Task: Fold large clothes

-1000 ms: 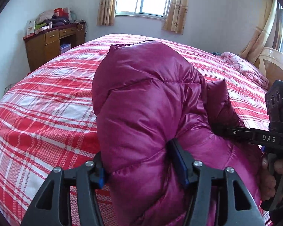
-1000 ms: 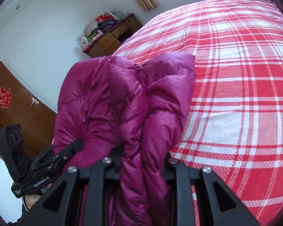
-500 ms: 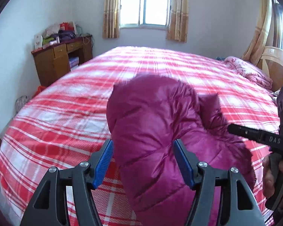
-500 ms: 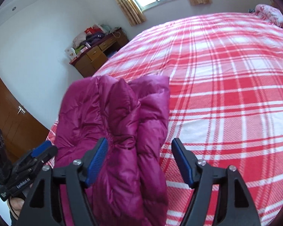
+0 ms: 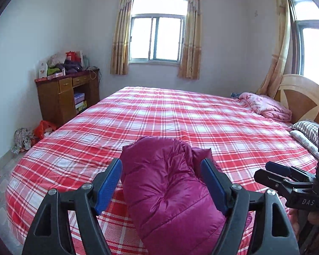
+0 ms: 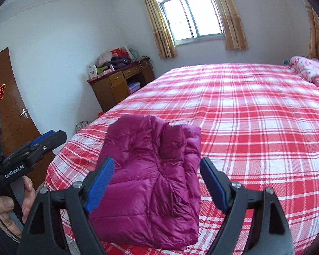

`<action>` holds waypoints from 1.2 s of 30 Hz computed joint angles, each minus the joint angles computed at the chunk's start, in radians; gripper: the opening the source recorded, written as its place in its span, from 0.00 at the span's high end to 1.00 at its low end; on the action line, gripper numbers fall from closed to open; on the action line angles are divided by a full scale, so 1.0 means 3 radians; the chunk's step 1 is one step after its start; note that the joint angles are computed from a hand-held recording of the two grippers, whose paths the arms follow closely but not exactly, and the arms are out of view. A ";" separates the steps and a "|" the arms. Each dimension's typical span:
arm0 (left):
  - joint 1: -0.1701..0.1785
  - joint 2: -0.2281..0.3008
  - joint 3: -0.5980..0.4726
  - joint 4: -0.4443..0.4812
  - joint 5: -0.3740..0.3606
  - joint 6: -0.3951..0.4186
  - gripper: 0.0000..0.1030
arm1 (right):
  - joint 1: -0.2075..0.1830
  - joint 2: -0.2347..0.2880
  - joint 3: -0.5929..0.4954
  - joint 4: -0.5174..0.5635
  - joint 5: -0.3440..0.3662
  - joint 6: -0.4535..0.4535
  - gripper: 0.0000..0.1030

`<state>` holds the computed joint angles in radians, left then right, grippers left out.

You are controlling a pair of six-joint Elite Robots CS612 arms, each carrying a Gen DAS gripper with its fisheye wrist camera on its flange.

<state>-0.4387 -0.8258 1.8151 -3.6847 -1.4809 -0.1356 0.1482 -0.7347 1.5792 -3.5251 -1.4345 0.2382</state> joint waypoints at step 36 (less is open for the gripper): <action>-0.0031 -0.0039 0.0081 -0.0177 0.0033 0.0016 0.23 | 0.0017 -0.0108 0.0167 -0.0211 -0.0062 -0.0019 0.12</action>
<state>-0.4478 -0.8375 1.8393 -3.7379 -1.4711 -0.1308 0.1532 -0.7672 1.6293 -3.5885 -1.4530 0.2324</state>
